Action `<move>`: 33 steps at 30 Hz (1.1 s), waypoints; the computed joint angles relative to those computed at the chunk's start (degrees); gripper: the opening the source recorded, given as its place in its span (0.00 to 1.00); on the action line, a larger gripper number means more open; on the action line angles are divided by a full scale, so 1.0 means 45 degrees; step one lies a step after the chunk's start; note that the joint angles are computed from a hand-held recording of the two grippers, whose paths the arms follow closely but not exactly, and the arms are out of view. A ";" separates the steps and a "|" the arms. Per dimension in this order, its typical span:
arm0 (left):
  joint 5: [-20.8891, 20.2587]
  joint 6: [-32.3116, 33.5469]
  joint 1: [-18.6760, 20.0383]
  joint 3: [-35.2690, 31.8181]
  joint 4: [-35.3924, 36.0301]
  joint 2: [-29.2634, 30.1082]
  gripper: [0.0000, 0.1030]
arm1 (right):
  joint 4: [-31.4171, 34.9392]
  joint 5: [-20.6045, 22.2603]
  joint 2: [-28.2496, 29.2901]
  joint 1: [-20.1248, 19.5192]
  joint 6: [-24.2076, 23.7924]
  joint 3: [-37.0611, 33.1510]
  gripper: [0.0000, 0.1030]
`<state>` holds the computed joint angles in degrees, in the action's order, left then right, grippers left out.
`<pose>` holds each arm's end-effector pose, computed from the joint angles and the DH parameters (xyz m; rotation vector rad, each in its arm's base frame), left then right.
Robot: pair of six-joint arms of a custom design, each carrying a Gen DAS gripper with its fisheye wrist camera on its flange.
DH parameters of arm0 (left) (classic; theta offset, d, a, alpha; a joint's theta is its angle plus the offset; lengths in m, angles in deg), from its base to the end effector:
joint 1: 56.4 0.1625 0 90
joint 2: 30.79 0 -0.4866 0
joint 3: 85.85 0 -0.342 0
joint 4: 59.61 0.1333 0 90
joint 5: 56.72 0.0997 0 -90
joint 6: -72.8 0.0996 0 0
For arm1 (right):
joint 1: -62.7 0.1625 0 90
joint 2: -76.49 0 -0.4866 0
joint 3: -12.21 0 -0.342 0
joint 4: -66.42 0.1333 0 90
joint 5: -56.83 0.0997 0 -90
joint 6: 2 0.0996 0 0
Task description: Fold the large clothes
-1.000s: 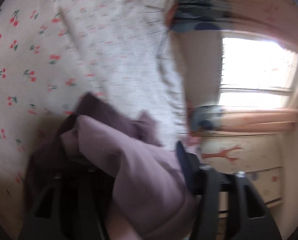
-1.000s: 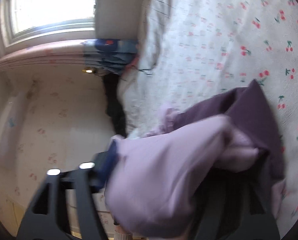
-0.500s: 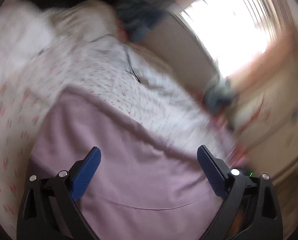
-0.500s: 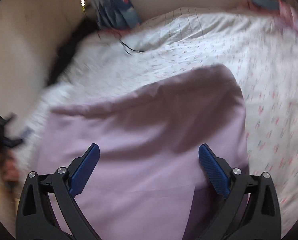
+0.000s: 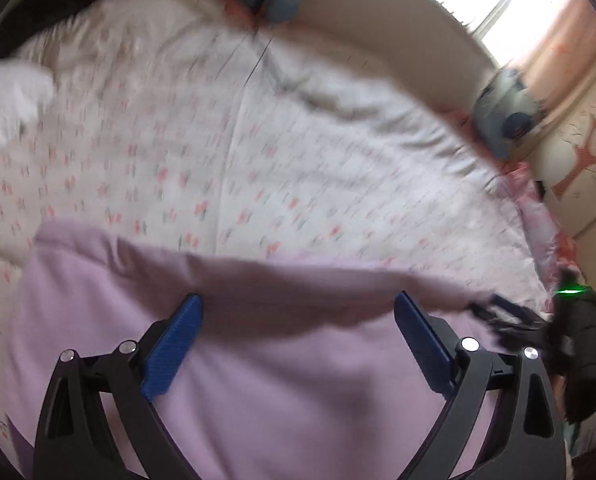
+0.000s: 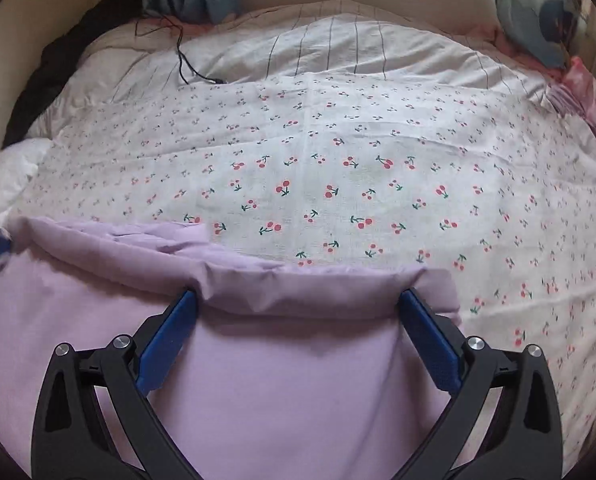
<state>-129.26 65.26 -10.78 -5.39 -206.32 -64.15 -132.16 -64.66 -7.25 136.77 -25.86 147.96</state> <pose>-0.4103 -0.6526 0.1025 0.8845 2.7747 -0.4158 -0.0287 -0.3967 0.4131 -0.1779 -2.1819 0.8875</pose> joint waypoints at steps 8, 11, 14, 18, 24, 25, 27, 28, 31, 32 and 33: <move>0.0590 -0.0553 0.0595 -0.1983 0.1929 0.1808 0.94 | 0.3204 0.0426 0.0475 -0.0870 0.1556 -0.1846 0.94; 0.0684 -0.0249 0.0585 -0.1771 0.1692 0.1752 0.94 | 0.1409 0.0057 0.0657 -0.0187 0.0960 -0.1577 0.94; 0.0720 -0.0095 0.0548 -0.1511 0.1236 0.1704 0.94 | 0.0194 0.1656 0.0588 0.0514 -0.0214 -0.0984 0.94; 0.0718 -0.0099 0.0511 -0.1372 0.1097 0.1661 0.94 | 0.1717 -0.0192 0.2362 0.1158 -0.0508 -0.1981 0.94; 0.0933 0.0061 0.0423 -0.1367 0.1181 0.1701 0.94 | 0.4819 0.1832 0.1439 -0.0005 0.1553 -0.2649 0.93; 0.0861 0.0034 0.0411 -0.1393 0.1370 0.1607 0.94 | 0.4811 0.1792 0.1116 0.0151 0.1743 -0.2491 0.93; 0.0516 -0.0239 0.0286 -0.0922 0.1482 0.0842 0.94 | 0.4331 0.1984 0.0134 0.0668 0.1655 -0.1674 0.93; 0.0191 -0.0169 0.0245 -0.0486 0.1111 0.0434 0.94 | 0.3899 0.1872 -0.0724 0.1117 0.1328 -0.0934 0.93; -0.0041 0.0463 -0.0222 0.1767 -0.0638 -0.1410 0.94 | 0.2948 0.0979 -0.2735 0.2067 0.0752 0.0964 0.93; 0.0053 0.0673 -0.0349 0.2608 -0.1230 -0.2001 0.94 | 0.2649 0.0473 -0.3127 0.2156 0.0654 0.1474 0.93; 0.0251 0.0687 -0.0401 0.3306 -0.1628 -0.2424 0.94 | 0.1988 -0.0106 -0.3353 0.1960 0.0514 0.2153 0.93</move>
